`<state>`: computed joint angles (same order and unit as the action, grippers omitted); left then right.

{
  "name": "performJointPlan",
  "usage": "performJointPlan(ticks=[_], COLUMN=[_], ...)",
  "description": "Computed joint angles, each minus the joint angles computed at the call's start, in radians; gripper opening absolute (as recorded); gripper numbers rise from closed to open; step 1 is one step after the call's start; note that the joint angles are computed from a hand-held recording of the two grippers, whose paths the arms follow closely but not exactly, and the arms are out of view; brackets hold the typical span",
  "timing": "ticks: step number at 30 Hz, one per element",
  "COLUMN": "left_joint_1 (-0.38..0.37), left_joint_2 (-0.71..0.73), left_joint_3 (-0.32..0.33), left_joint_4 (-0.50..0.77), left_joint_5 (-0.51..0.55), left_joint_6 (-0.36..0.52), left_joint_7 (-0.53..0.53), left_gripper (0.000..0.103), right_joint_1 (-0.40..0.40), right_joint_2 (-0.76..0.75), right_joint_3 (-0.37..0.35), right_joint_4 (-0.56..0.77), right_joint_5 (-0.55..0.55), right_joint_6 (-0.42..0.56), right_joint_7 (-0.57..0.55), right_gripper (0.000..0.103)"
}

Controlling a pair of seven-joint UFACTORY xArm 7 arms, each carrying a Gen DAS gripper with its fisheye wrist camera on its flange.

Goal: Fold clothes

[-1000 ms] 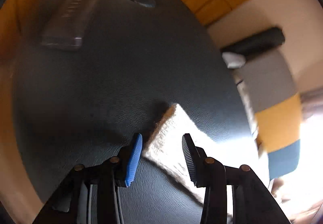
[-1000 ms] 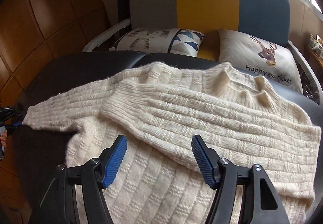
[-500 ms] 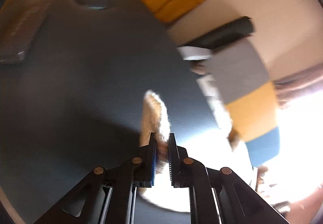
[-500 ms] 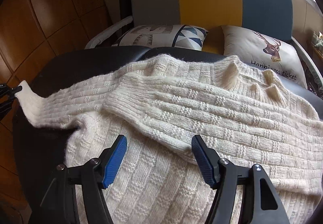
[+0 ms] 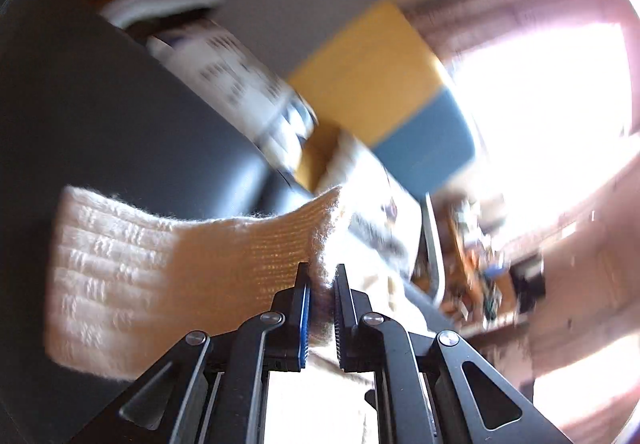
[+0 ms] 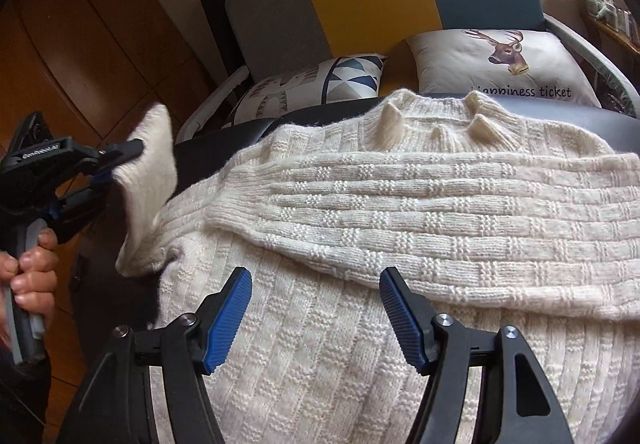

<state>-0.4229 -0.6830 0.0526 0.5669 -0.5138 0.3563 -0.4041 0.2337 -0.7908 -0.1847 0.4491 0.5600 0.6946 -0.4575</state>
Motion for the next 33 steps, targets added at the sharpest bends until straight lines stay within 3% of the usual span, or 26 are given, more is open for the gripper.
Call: performJointPlan(ticks=[2,4,6,8,11,14,18,21,24,25,27,28,30,33], left_joint_1=[-0.082,-0.127,-0.119,-0.131,-0.163,-0.187,-0.151,-0.042,0.118,0.131,0.102,0.089,0.060,-0.016], left_joint_2=[0.142,0.246,0.292,0.342,0.391,0.389,0.311,0.191,0.045,-0.015,-0.131,-0.197,-0.311,-0.352], left_joint_3=[0.032,0.049,0.007,-0.012,0.028,0.056,0.044,-0.036,-0.127,-0.118,-0.065,-0.041,0.011,0.081], left_joint_4=[0.085,0.144,0.156,0.178,0.202,0.191,0.160,0.073,-0.041,-0.087,-0.186,-0.236,-0.318,-0.375], left_joint_5=[-0.043,-0.104,-0.128,-0.187,-0.351,-0.540,-0.648,-0.516,-0.297,-0.281,-0.326,-0.348,-0.382,-0.420], left_joint_6=[-0.017,-0.013,-0.011,-0.016,0.010,0.017,-0.005,-0.032,0.005,0.010,-0.022,-0.035,-0.047,-0.090], left_joint_7=[0.053,0.113,0.114,0.142,0.275,0.440,0.535,0.435,0.196,0.153,0.116,0.096,0.066,0.047], left_gripper=[0.010,0.010,0.010,0.010,0.014,0.024,0.040,0.041,0.039,0.039,0.039,0.039,0.039,0.039], right_joint_1=[0.030,0.095,0.140,0.152,0.162,0.158,0.135,0.118,0.094,0.083,0.060,0.046,0.011,0.004], right_joint_2=[0.028,0.083,0.153,0.216,0.292,0.342,0.394,0.426,0.436,0.436,0.443,0.448,0.441,0.418], right_joint_3=[-0.045,-0.138,-0.204,-0.198,-0.177,-0.137,-0.069,-0.025,-0.007,0.002,0.025,0.044,0.117,0.199], right_joint_4=[0.026,0.067,0.107,0.130,0.157,0.174,0.189,0.190,0.174,0.171,0.175,0.184,0.199,0.222], right_joint_5=[0.047,0.184,0.319,0.383,0.471,0.538,0.590,0.646,0.740,0.752,0.752,0.724,0.617,0.455], right_joint_6=[0.025,0.076,0.129,0.137,0.152,0.153,0.133,0.118,0.130,0.134,0.143,0.144,0.082,-0.004], right_joint_7=[-0.015,-0.066,-0.105,-0.120,-0.139,-0.149,-0.144,-0.152,-0.182,-0.186,-0.183,-0.159,-0.060,0.007], right_gripper=[0.055,0.034,0.031,0.031,0.031,0.030,0.030,0.031,0.031,0.031,0.031,0.026,0.008,0.007])
